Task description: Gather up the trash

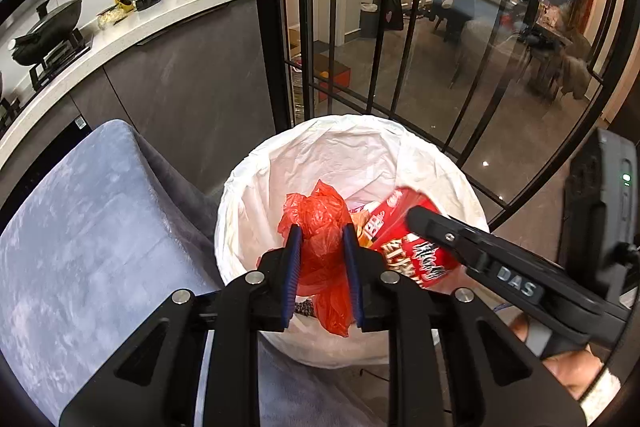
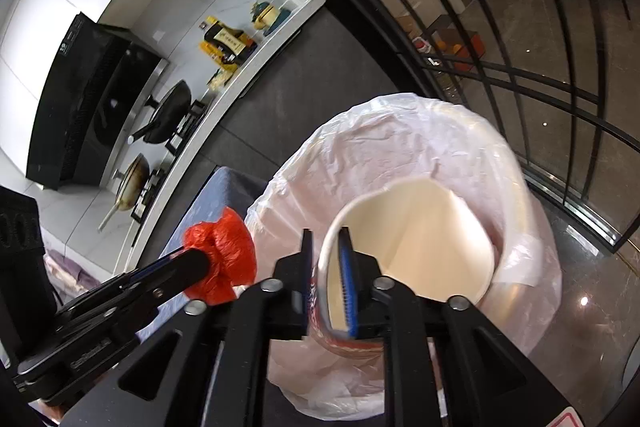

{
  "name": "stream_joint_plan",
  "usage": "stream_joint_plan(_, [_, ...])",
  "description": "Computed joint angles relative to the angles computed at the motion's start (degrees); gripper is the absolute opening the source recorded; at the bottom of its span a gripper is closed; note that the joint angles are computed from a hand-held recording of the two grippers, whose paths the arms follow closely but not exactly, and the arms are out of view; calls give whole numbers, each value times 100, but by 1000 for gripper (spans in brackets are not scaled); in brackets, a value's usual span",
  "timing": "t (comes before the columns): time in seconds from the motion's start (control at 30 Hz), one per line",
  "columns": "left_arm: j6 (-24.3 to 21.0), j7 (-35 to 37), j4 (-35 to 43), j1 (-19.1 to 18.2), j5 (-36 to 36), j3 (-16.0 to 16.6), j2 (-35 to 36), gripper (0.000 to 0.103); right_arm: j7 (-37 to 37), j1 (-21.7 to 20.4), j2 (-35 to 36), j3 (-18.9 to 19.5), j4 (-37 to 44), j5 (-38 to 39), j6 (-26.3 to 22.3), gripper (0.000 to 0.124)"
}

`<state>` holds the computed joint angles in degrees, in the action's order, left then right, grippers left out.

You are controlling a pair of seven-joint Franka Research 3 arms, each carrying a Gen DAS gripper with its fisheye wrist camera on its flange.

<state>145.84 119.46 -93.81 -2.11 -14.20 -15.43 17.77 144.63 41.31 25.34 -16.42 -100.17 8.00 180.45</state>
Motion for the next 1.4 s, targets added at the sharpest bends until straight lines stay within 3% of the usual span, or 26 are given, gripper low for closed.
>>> stream_joint_plan(0.07, [5, 8, 55, 10, -65, -29, 66, 24, 187, 284, -45, -334, -115, -62, 6, 29])
stream_joint_plan(0.17, [141, -158, 139, -52, 34, -2, 167, 40, 422, 638, -150, -751, -328, -167, 36, 36])
stream_joint_plan(0.27, [82, -283, 259, -78, 164, -3, 233, 49, 631, 1017, -241, -1170, -518, -265, 146, 36])
stream_joint_plan(0.33, [121, -398, 258, -117, 292, 30, 233, 59, 636, 1077, -282, -1226, -584, -260, 202, 36])
stream_joint_plan(0.47, [273, -513, 135, -110, 425, 49, 168, 61, 766, 1568, -327, -1727, -632, -418, 32, 37])
stream_joint_plan(0.67, [338, -839, -46, -47, 488, 113, 19, 61, 1384, 2285, -386, -2490, -551, -1241, -548, 47])
stream_joint_plan(0.83, [502, -953, -378, 45, 484, 169, -270, 61, 1695, 2463, -465, -2590, -281, -1899, -1308, 47])
stream_joint_plan(0.9, [519, -1078, -508, 56, 521, 236, -396, 68, 1753, 2429, -512, -2499, -195, -2106, -1509, 47])
stream_joint_plan(1.1, [655, -1239, -964, 102, 608, 391, -814, 69, 1794, 2349, -612, -2125, 351, -2763, -2730, 51])
stream_joint_plan(1.23, [582, -1275, -1191, 139, 534, 478, -1079, 70, 1797, 2282, -718, -1841, 626, -3080, -3376, 61])
stream_joint_plan(1.4, [667, -1629, -1514, 101, 821, 652, -1411, 84, 1696, 2119, -739, -1435, 1004, -3317, -4062, 73])
